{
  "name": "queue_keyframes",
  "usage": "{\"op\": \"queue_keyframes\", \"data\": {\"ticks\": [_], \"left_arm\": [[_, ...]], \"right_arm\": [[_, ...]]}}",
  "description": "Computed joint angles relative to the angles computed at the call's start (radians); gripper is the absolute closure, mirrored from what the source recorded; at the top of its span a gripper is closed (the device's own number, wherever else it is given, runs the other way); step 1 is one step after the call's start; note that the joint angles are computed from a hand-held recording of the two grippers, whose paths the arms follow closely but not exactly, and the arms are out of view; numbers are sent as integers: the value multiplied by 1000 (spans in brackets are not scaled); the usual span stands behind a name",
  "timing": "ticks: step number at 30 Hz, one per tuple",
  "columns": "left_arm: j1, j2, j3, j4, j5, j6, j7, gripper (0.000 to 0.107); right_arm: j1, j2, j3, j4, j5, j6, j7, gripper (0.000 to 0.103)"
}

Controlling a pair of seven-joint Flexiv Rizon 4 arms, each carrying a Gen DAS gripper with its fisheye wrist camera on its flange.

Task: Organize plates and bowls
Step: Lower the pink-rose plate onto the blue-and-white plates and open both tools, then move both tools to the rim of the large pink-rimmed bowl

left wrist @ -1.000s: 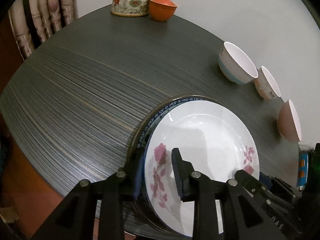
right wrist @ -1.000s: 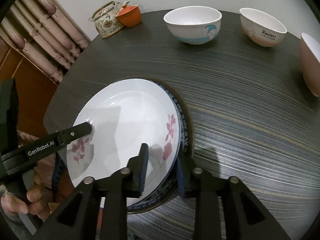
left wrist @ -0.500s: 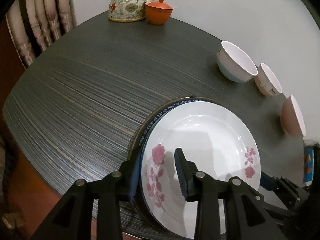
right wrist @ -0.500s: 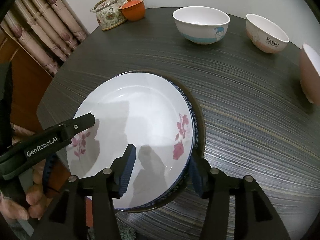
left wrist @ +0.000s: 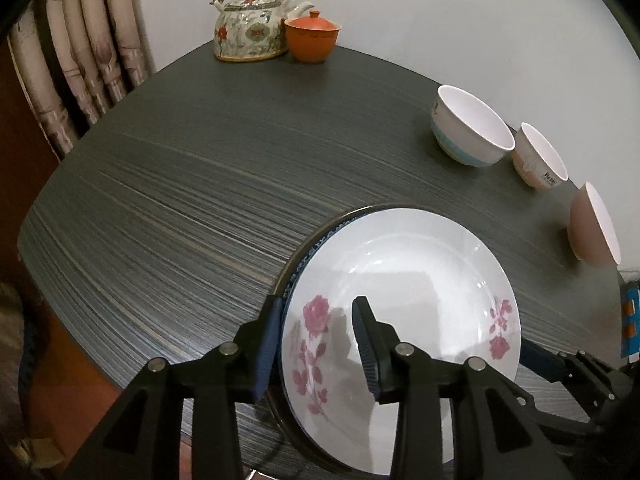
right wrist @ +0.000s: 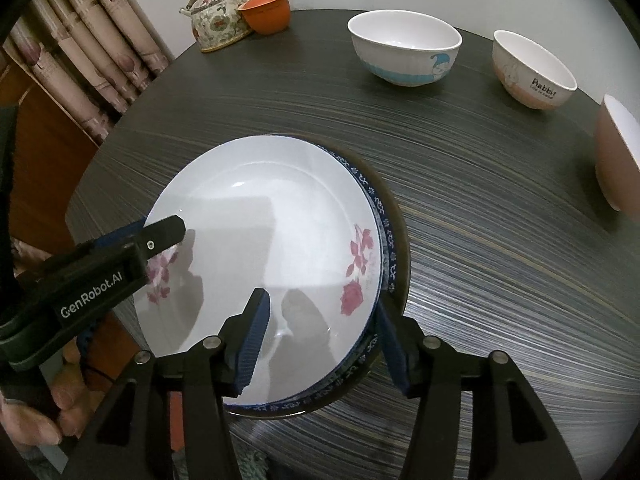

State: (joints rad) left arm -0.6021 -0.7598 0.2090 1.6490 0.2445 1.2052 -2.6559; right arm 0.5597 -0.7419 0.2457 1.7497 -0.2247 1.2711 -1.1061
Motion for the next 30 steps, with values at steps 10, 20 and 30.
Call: {"op": "queue_keyframes", "data": {"ticks": [10,20,30], "left_arm": [[-21,9,31,0,34,1,-37,68],[-30,16,36,-20,77,-56,-70,68],[-46,34,38,-45,169,-157,-165,68]], "right_arm": [[26,26,-39,41,-33,69,31,49],[31,75,-85,123,-51,173,80,42],[45,132,-188,222,-92,237,177,41]]}}
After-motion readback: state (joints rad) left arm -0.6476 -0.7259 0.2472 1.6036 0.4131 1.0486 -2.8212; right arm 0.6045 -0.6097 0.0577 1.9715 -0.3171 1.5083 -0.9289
